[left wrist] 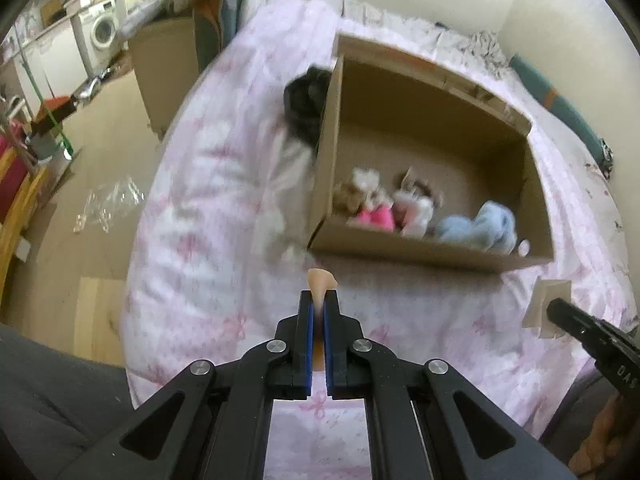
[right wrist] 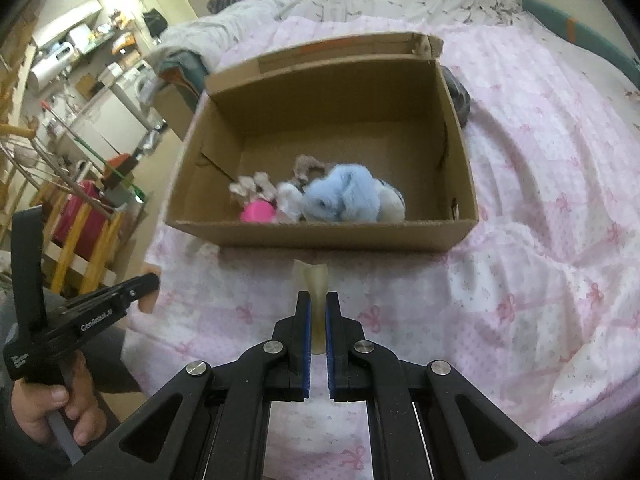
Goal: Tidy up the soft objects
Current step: 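Carry cylinder and paper into the box and open both grippers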
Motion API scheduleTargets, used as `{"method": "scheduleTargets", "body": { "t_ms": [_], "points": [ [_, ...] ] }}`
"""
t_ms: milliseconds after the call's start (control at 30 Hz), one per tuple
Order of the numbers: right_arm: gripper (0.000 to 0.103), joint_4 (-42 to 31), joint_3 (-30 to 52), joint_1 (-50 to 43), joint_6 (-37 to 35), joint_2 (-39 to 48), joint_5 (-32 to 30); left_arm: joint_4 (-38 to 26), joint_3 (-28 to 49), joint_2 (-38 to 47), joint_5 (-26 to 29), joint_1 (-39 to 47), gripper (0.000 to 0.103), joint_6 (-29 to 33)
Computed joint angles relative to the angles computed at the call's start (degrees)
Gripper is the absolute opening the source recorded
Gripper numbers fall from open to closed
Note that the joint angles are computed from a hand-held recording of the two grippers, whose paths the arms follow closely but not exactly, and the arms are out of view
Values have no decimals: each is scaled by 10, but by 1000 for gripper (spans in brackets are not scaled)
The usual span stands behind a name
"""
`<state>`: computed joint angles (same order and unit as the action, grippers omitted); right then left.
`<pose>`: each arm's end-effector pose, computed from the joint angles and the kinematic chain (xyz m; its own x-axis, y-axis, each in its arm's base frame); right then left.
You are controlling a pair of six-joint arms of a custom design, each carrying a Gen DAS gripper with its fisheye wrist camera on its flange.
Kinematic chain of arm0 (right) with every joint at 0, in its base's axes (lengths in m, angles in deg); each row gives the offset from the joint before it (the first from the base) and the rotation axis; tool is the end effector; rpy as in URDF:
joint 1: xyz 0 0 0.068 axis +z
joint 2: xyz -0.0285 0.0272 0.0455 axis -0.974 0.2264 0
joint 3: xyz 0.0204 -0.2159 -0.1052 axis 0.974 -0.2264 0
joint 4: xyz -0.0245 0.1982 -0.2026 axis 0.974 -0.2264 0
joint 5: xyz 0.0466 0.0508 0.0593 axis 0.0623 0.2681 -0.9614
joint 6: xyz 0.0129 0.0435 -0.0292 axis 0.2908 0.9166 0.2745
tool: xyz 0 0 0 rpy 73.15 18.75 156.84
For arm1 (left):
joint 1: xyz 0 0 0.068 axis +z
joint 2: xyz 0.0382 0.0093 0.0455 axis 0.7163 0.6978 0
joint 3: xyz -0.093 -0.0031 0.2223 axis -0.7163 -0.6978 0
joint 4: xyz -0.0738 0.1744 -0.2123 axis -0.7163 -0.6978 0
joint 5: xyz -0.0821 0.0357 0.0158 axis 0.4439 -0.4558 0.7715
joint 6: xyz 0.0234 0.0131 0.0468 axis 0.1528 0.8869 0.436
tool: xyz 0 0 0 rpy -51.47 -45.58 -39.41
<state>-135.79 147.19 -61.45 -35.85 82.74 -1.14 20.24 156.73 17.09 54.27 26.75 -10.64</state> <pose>0.2083 0.0556 0.2958 -0.7918 0.3509 -0.4999 0.2395 0.9313 0.2744 0.3318 -0.1192 0.2977 -0.8416 0.2137 -0.4960 0.3251 0.9338 -0.1493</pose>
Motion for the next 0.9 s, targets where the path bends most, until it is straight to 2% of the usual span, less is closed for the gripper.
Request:
{"method": "scheduleTargets", "body": {
  "t_ms": [100,167,433,667,833,900],
  "points": [
    [7,8,6,-4,1,-11,-7,-3,48,17,0,-3,4,-5],
    [7,15,16,-15,-1,-9,-19,-14,107,49,3,-5,4,-8],
    [7,65,112,-79,-42,80,-59,-59,360,200,7,-16,4,8],
    [8,103,164,-122,-75,168,-64,-70,430,272,5,-25,5,17],
    [8,143,119,-149,-63,175,-96,-57,442,311,3,-48,5,28],
    [8,149,106,-149,-52,180,-100,-35,419,308,6,-53,5,33]
  ]
}}
